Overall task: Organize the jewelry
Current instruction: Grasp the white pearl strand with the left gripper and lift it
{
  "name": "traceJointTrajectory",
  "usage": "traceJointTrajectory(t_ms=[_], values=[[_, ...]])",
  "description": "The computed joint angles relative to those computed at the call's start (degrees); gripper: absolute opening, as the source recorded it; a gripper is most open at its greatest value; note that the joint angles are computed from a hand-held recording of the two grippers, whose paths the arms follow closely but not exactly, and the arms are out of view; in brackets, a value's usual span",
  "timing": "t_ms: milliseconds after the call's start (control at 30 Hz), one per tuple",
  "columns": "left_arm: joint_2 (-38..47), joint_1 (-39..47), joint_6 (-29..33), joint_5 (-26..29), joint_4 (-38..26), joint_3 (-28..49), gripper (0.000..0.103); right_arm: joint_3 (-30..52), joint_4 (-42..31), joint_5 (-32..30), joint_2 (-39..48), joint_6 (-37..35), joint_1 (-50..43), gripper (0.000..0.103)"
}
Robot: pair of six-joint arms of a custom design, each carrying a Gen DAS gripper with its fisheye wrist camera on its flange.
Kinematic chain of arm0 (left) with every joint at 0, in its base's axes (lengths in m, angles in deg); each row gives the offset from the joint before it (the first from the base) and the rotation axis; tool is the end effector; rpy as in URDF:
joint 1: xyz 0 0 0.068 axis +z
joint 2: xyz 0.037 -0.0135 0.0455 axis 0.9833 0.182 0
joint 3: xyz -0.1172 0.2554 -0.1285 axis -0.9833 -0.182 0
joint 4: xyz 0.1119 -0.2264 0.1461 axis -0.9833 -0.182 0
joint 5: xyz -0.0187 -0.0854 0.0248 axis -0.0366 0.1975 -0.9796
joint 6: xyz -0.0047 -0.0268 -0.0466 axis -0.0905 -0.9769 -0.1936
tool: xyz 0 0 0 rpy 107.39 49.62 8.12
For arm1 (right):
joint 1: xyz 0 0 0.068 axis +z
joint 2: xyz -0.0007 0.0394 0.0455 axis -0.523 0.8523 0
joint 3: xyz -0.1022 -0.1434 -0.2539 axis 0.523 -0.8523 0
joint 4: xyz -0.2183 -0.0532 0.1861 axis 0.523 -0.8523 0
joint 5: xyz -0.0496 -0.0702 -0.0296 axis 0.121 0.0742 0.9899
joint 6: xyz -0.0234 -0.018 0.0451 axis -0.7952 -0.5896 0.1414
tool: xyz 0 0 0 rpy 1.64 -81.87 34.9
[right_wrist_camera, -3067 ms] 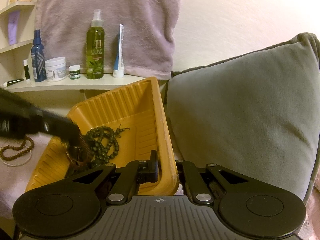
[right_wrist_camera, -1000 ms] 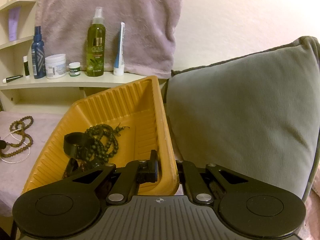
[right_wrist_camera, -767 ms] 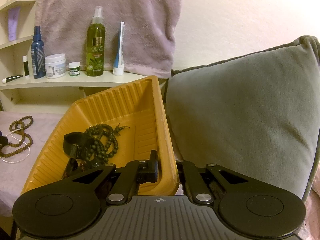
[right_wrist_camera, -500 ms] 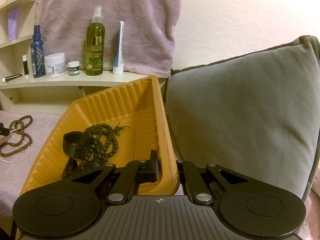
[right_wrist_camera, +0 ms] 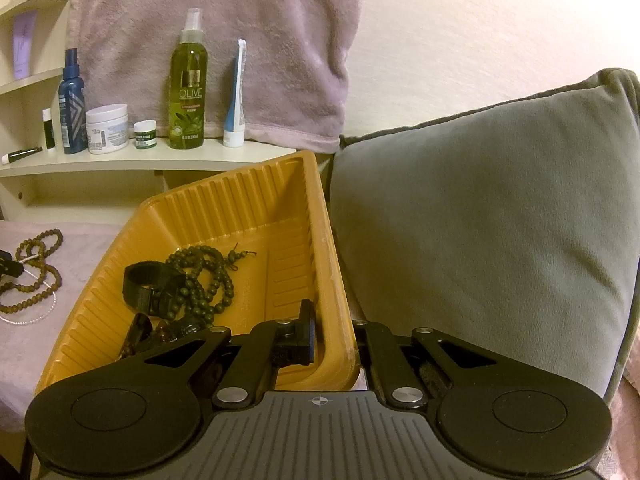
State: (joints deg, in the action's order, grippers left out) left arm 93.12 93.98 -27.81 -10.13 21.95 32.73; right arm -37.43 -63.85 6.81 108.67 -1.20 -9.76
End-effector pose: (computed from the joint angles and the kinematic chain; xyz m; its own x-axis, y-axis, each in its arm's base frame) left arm 0.2176 0.0528 0.1696 -0.7662 0.0578 -0.6400 -0.0004 0.9959 0.0904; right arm 0.1869 0.0669 0.2460 -0.5704 -0.2411 -0.7852 -0.2212 0.9657 -0.1359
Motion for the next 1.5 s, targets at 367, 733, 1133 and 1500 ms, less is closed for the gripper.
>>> traceJointTrajectory(t_ms=[367,733,1133,1500], values=[[-9.3,4.9,-0.5,3.8,-6.1,-1.0,0.000,0.1,-0.2,-0.3,0.0,-0.3,-0.2,0.006],[-15.9,11.6,-0.2,8.2,-11.3,2.0,0.000,0.5,-0.8,-0.1,-0.3,-0.2,0.2,0.006],[-12.1,8.1,0.0,6.4,-9.5,0.9,0.005,0.6,-1.1,0.0,-0.4,-0.1,0.2,0.006],[-3.6,3.2,-0.6,-0.4,-0.8,-1.8,0.023,0.8,-1.0,-0.1,0.2,-0.3,0.0,0.006]])
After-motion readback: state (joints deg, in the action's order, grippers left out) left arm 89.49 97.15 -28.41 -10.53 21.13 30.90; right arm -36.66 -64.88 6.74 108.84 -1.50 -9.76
